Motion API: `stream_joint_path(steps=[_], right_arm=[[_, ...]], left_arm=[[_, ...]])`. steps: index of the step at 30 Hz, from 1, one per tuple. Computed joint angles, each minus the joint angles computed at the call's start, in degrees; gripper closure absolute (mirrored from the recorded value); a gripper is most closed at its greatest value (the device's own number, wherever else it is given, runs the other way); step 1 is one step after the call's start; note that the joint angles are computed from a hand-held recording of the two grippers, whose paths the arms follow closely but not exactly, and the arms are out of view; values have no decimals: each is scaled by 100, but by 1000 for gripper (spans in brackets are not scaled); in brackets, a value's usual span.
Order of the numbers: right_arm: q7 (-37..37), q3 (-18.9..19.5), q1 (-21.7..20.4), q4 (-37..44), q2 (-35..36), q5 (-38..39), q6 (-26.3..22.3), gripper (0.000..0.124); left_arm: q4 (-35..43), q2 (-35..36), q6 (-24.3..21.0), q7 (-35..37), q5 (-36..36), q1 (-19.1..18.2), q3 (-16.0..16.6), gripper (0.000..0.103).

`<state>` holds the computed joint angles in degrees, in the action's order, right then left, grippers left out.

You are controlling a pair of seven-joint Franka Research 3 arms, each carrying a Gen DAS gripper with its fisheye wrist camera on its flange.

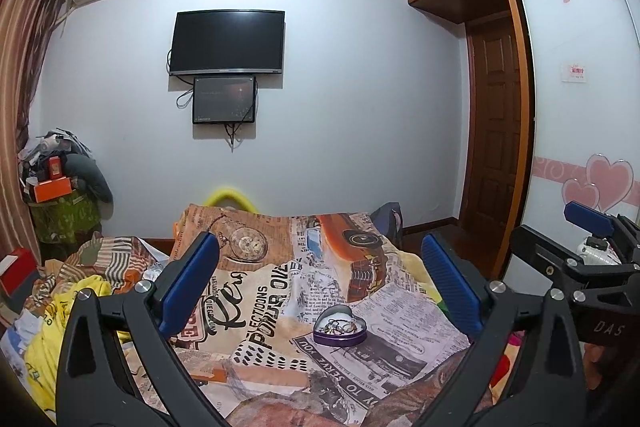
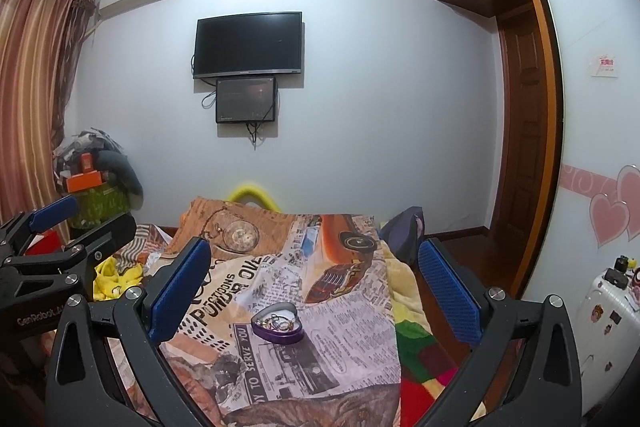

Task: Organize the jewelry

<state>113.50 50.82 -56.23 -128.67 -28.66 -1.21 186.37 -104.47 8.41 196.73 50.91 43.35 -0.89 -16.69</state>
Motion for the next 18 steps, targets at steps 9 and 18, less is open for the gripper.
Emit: stream_joint_path(steps=[9,18], right_arm=[[60,-107,116,40,46,-126,-110,21],[137,-146,160,34,43,-213,-103,21]], left_arm=[[138,91,-99,-367,391,418,-405,1],[246,160,-165,-666,731,843,-820,1]])
